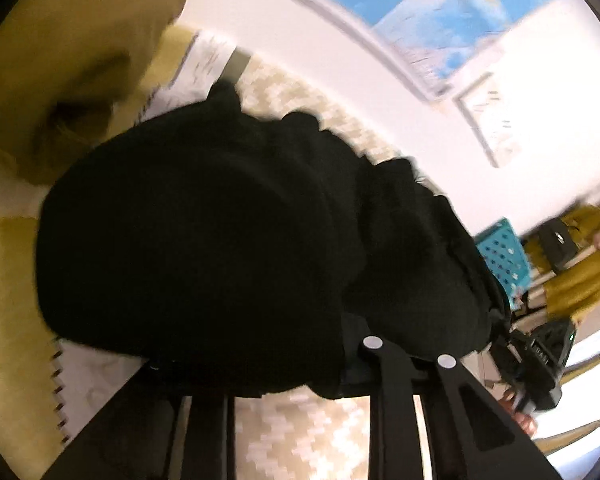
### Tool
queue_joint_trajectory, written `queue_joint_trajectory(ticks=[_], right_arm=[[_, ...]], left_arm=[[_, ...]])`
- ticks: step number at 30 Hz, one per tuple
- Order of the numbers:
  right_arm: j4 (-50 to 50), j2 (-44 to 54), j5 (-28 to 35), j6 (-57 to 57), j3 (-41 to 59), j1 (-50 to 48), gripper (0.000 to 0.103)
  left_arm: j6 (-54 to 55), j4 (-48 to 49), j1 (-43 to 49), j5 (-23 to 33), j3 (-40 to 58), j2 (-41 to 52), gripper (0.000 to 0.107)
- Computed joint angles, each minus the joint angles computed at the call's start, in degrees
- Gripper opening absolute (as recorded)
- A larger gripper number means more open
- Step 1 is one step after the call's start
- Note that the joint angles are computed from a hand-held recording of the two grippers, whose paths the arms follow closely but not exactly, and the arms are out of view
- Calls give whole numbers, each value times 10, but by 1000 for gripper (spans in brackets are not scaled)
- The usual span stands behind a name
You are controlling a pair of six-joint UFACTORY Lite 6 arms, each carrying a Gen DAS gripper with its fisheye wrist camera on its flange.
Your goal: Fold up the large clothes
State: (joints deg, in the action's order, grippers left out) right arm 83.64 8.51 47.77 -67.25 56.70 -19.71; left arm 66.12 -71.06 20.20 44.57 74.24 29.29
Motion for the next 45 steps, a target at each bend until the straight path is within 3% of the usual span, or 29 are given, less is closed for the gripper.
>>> queue_joint_trajectory(ticks=[2, 4, 8, 10, 12, 14, 18, 22, 26, 27, 29, 32, 35, 38, 41, 42, 43, 44, 45], right_arm=[[-50, -56, 27, 10, -14, -27, 14], [-84, -79, 54, 5, -25, -56, 16], [-248, -34, 20, 99, -15, -56, 37], [-262, -44, 25, 99, -29, -71, 49], [-278, -90, 39, 92, -43, -98, 58], [-269, -139, 59, 67, -54, -138, 78], [-282, -171, 4, 63, -33, -142, 78], [-298, -95, -83, 77, 20, -67, 76], [-282, -80, -115, 55, 37, 3, 72], [-281, -88, -118, 44, 33, 22, 73], [-292, -91, -144, 36, 33, 68, 74], [-367, -50, -188, 105, 74, 117, 72], [-364, 27, -146, 148, 151, 87, 69], [-458, 99, -130, 232, 217, 91, 69], [-529, 142, -137, 272, 247, 120, 67], [-550, 144, -152, 277, 245, 131, 61], [-555, 149, -152, 274, 249, 137, 39], [-566, 157, -144, 284, 261, 142, 18], [-594, 158, -150, 309, 268, 150, 13]], left_arm=[[28, 6, 30, 61, -36, -41, 21], [62, 16, 40, 78, -78, -75, 23], [48, 134, -15, -23, -124, -71, 32], [86, 127, -11, -39, -155, -112, 39], [158, 108, 5, -32, -194, -180, 41], [223, 94, 41, 14, -217, -233, 50], [232, 84, 31, 5, -205, -260, 59], [248, 41, 38, 52, -176, -253, 60], [321, -9, 120, 153, -199, -287, 75], [319, -10, 122, 146, -205, -298, 77], [290, 7, 74, 67, -195, -301, 78], [259, 30, -3, -3, -153, -245, 78], [178, 73, -102, -87, -73, -141, 78], [39, 164, -147, -90, 50, -19, 79], [-25, 201, -161, -28, 158, 79, 80], [-32, 208, -166, -27, 173, 92, 80], [-29, 209, -172, -37, 179, 99, 77], [-32, 208, -177, -54, 180, 102, 55], [-58, 225, -181, -53, 205, 121, 43]])
